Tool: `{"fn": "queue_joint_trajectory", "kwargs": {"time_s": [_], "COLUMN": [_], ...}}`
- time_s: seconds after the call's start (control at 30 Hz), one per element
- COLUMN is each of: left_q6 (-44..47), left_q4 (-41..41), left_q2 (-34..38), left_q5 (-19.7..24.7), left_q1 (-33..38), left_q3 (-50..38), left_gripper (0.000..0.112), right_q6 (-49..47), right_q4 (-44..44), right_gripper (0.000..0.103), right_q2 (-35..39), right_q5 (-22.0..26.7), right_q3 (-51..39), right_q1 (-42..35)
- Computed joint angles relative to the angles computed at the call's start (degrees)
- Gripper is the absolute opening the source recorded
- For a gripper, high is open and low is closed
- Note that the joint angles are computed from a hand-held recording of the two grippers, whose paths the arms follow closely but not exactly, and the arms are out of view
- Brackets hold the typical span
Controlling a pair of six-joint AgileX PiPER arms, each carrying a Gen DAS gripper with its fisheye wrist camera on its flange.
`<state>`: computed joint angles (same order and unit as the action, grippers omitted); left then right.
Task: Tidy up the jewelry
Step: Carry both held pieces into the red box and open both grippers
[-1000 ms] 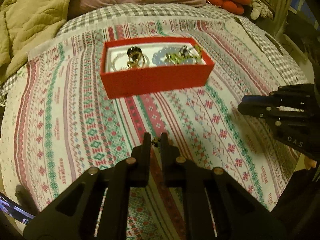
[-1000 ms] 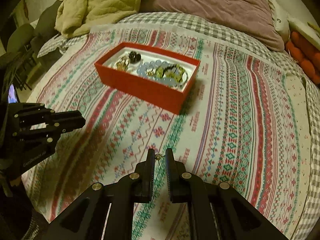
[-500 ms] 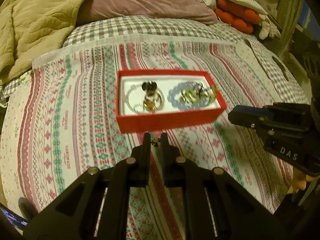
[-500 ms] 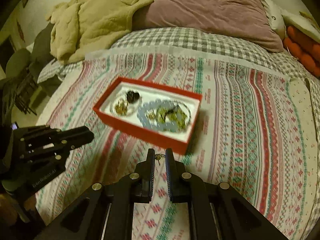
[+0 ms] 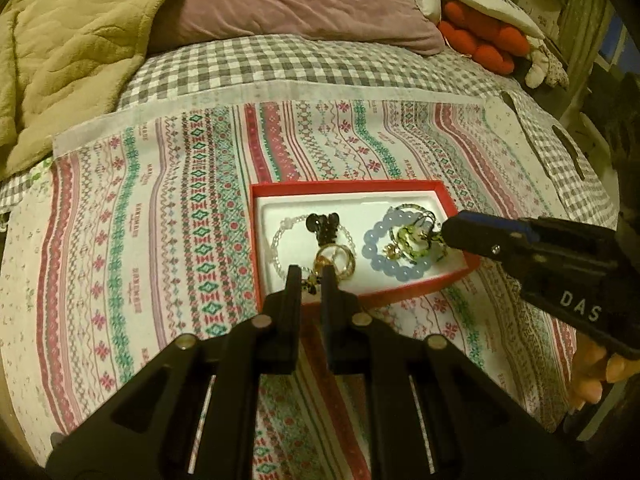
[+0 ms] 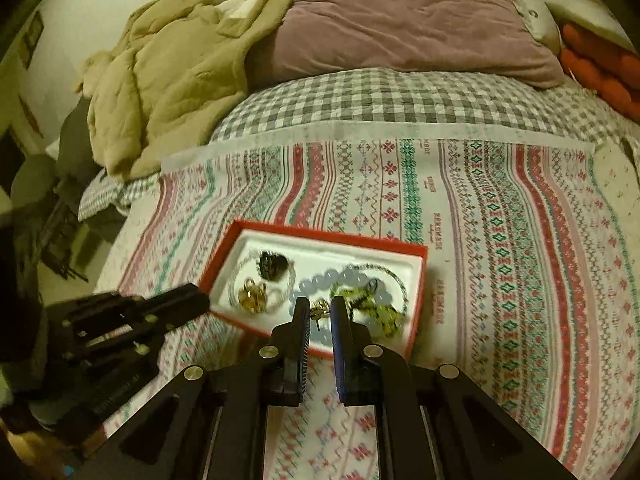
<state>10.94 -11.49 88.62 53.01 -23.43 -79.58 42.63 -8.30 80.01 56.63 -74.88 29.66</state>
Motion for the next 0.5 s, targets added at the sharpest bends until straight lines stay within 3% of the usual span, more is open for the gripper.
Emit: {"fn": "queue_joint_trajectory", "kwargs": {"time_s": [0.5], "left_q6": [2.35], "left_q4": [-1.35], "left_q2": [7.51], "left_q5": [0.44], "left_q1": [1.02], "left_q3": [-5.97], "left_gripper": [0.011], "right_q6": [1.37], "right_q4": [0.96], "right_gripper": [0.011], "right_q2": [5.13], "right_q5": [-2.74], "right_q3": [-1.12], "right_q1": [-1.84]}}
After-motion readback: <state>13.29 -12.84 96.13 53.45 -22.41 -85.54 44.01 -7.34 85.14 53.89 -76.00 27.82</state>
